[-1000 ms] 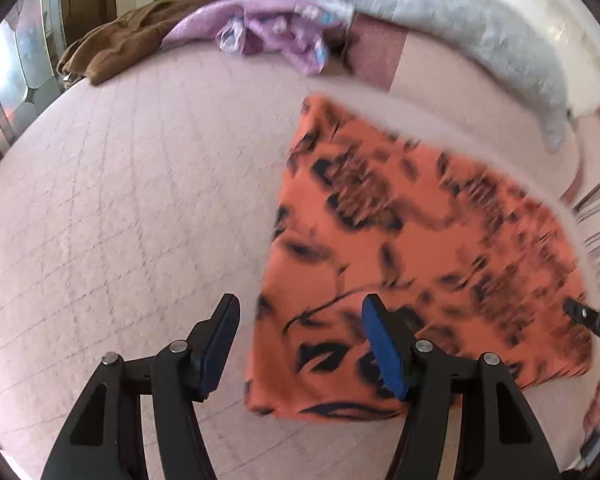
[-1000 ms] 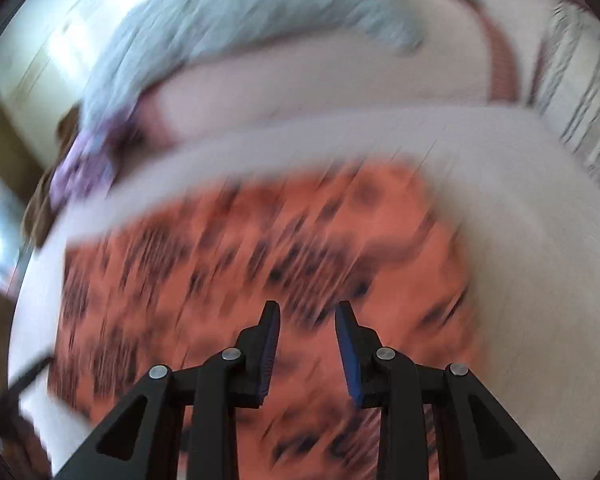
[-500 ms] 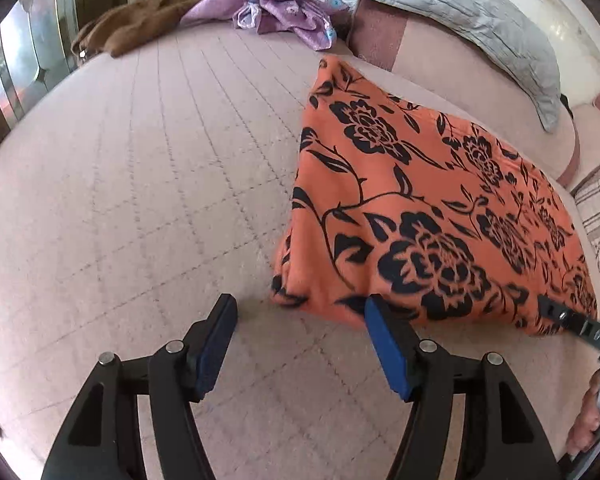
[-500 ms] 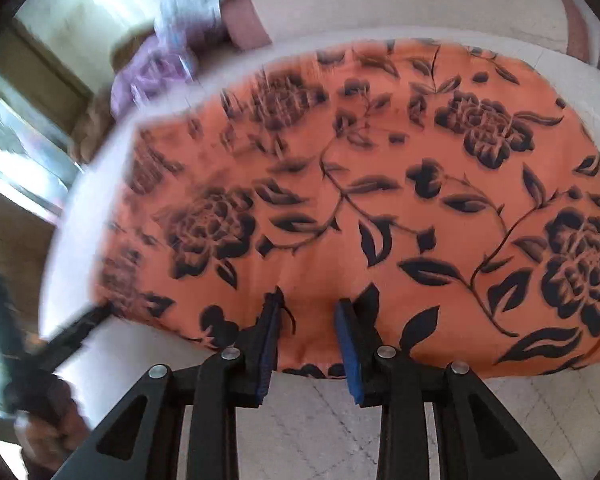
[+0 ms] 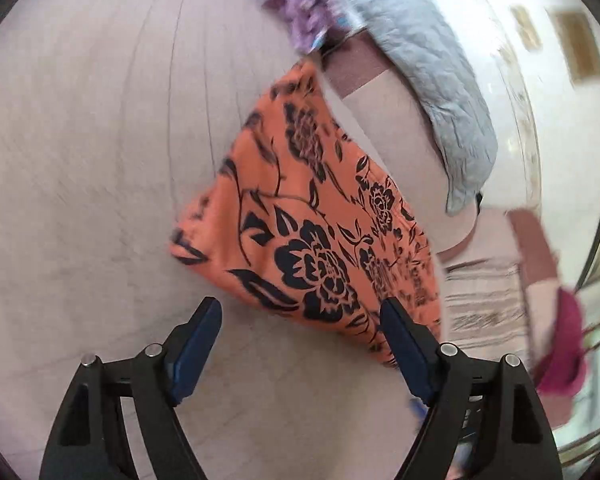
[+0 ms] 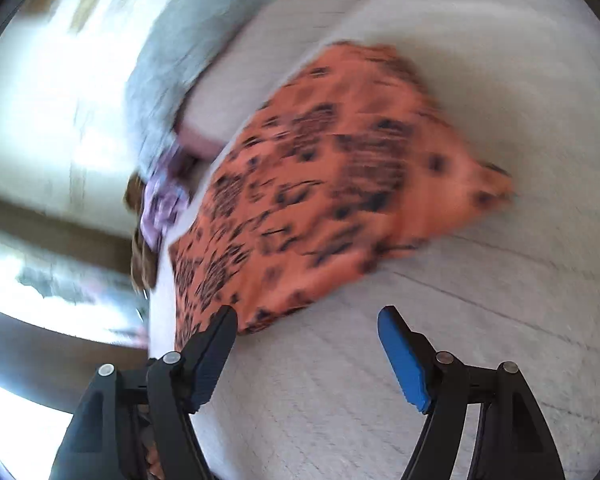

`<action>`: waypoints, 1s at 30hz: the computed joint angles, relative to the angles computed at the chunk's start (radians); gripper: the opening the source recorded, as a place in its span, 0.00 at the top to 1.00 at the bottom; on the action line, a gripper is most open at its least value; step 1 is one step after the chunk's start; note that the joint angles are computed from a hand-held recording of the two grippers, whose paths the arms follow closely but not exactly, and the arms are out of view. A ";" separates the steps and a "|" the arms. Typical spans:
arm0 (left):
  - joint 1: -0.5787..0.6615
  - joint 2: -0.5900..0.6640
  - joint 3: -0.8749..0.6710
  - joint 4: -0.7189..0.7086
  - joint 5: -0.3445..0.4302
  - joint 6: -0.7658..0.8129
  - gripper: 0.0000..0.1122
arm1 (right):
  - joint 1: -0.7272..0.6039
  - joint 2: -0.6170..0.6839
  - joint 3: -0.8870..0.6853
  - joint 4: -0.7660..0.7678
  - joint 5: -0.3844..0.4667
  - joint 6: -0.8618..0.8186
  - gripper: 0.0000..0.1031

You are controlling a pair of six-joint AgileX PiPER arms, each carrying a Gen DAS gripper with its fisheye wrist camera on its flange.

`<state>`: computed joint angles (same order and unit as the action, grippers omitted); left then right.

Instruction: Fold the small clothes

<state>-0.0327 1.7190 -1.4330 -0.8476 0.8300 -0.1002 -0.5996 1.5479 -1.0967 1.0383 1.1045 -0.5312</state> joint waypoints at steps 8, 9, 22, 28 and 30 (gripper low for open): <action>-0.011 0.087 -0.060 -0.091 -0.109 -0.069 0.24 | -0.054 0.140 -0.026 0.164 -0.096 0.003 0.27; -0.014 0.095 -0.071 -0.088 -0.119 -0.078 0.24 | -0.041 0.160 -0.048 0.170 -0.115 0.013 0.27; -0.029 0.098 -0.067 0.034 -0.201 -0.087 0.84 | 0.067 0.172 -0.101 0.159 -0.348 0.084 0.82; -0.041 -0.036 0.036 0.073 -0.206 -0.074 0.85 | 0.057 0.032 -0.056 0.076 -0.343 0.104 0.83; -0.030 -0.115 0.123 0.042 -0.205 -0.025 0.85 | 0.027 -0.022 -0.037 0.059 -0.287 0.088 0.83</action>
<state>-0.0623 1.6041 -1.3098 -0.8052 0.6255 -0.1253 -0.5722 1.5257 -1.1342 1.0971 0.8175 -0.4428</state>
